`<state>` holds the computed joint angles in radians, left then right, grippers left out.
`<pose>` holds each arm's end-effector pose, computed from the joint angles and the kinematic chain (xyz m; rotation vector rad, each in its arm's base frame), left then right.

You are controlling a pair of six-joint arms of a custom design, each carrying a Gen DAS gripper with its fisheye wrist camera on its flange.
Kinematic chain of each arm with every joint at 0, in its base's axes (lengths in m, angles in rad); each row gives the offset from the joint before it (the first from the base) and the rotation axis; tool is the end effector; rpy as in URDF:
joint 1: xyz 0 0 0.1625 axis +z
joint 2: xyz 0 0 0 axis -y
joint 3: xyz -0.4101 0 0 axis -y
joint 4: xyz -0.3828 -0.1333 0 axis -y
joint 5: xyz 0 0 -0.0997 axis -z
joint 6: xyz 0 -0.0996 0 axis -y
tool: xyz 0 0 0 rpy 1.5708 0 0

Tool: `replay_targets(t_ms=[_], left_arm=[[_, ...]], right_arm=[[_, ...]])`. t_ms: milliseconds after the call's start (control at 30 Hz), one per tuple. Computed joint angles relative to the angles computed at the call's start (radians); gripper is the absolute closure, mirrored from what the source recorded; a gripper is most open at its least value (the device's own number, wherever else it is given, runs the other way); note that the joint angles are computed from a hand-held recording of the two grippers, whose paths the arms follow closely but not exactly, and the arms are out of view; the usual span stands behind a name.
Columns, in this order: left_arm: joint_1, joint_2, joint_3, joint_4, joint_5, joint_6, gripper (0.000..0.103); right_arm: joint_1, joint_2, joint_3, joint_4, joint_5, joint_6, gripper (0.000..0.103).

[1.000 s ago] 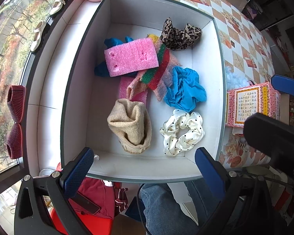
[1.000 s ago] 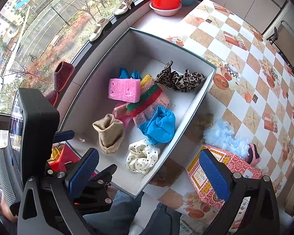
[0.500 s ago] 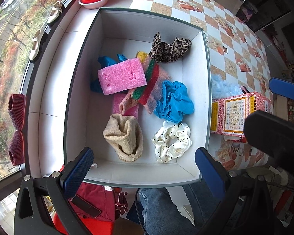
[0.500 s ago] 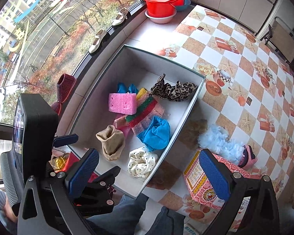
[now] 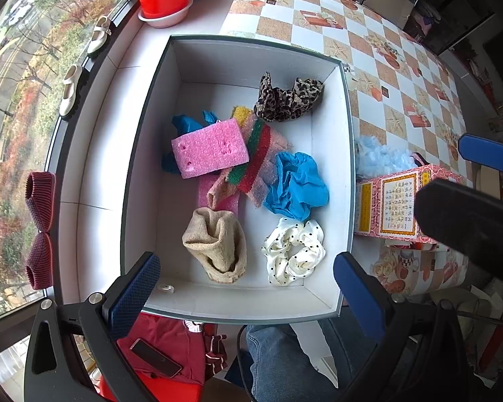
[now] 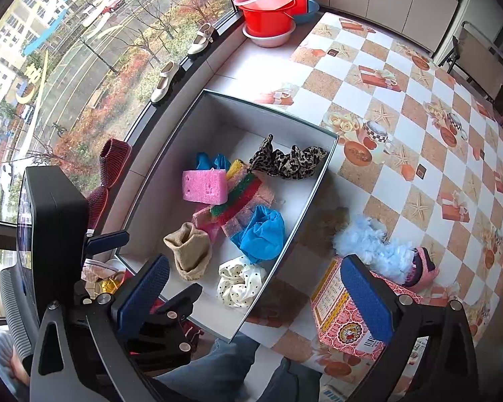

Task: Organize soft objects
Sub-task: 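Move both tools toward the remaining items beside the pink carton, then grasp the light blue fluffy item with the left tool while the right tool grasps the pink-and-black sock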

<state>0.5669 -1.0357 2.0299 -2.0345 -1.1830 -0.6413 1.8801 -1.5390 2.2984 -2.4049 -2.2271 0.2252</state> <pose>-0.2938 -0.3897 0.0644 0.5808 2.4301 0.1020 0.1896 -0.3551 0.2376 0.0736 -2.5086 0.3161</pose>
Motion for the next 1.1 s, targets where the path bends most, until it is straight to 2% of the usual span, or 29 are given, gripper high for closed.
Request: replay_targets(t_ms=[333,633,933,1100], left_arm=[[-0.022,0.036,-0.054,0.022,0.016,0.006,0.0],[-0.027,0.115,-0.135,-0.011,-0.021,0.033,0.0],[-0.043,0.231,-0.241,-0.021,-0.086,0.085,0.0],[-0.042,0.325,-0.346,0.01,-0.146,0.122,0.0]], right_arm=[[-0.016,-0.059,0.009,-0.019,0.038,-0.018,0.0],[-0.075,-0.181,0.02,0.006,0.063,-0.024,0.0],[-0.21,-0.356,0.048,0.064,0.091,-0.041,0.0],[-0.328,-0.473,0.075,0.092,0.12,-0.072,0.0]])
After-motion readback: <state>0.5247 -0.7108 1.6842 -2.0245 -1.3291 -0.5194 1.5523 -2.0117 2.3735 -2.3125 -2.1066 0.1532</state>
